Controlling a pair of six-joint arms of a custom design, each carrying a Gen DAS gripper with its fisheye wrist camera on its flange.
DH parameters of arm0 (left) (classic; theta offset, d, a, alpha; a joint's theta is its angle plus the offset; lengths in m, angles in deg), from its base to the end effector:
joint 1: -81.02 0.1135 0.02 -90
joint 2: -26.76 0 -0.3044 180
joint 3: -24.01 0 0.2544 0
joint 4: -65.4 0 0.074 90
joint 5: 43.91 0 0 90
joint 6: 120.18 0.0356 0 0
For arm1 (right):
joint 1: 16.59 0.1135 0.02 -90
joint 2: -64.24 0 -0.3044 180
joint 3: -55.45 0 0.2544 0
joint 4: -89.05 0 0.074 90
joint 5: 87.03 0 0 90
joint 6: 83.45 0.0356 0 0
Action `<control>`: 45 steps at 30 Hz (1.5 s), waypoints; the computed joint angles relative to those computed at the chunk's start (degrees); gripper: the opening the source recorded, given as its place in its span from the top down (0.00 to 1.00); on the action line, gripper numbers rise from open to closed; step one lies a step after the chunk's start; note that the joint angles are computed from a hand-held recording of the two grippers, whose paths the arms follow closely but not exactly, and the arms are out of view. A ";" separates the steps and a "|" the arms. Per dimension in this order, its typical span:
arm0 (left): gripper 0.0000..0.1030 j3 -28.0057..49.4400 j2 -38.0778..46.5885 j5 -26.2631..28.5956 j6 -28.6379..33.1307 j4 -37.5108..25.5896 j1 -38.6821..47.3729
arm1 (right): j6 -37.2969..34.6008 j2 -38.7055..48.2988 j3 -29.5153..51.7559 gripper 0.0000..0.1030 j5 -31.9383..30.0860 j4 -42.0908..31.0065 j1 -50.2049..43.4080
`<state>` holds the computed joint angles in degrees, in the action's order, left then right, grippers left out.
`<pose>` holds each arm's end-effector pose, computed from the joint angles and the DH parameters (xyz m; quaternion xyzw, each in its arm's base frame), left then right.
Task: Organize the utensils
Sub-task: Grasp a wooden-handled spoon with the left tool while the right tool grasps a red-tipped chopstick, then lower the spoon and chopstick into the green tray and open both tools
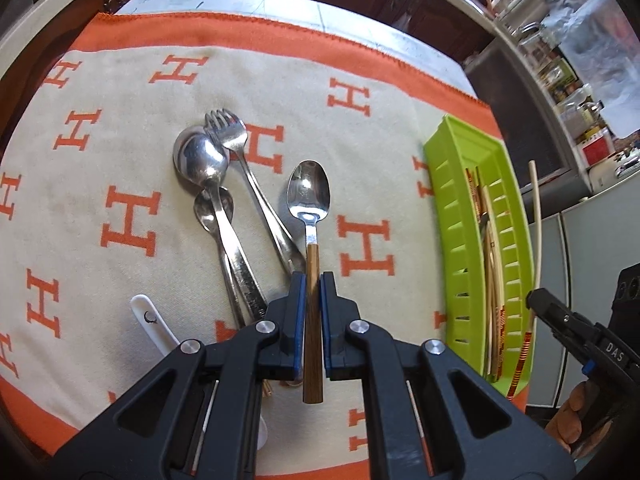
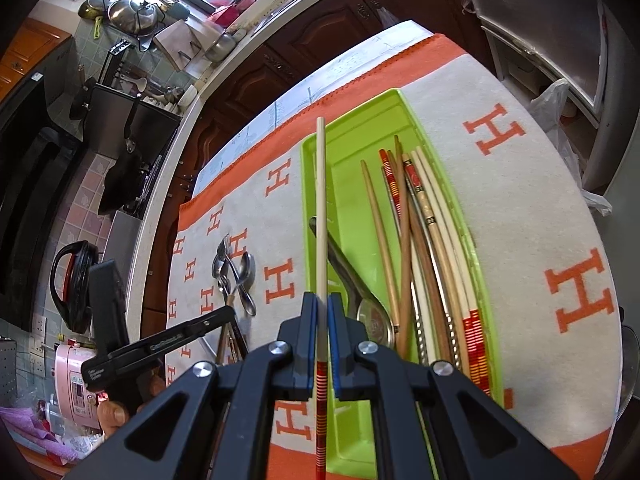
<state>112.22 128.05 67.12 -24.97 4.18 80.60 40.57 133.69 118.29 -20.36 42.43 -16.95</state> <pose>0.3563 -0.0154 0.2512 0.0727 0.9716 -0.1750 0.1417 0.2298 0.0127 0.2838 0.2137 0.9067 0.2731 0.2401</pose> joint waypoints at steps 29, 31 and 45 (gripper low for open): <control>0.95 3.96 -2.26 -3.67 -13.48 1.78 -25.68 | -15.06 6.85 7.19 0.94 11.88 -9.39 -3.71; 0.95 3.17 -2.58 -4.17 -12.71 2.17 -25.68 | -15.21 7.37 6.97 0.94 10.61 -9.44 -4.50; 0.62 -1.53 -12.19 -8.85 -5.41 1.20 -21.95 | -12.32 4.27 5.14 0.93 8.95 -9.32 -1.46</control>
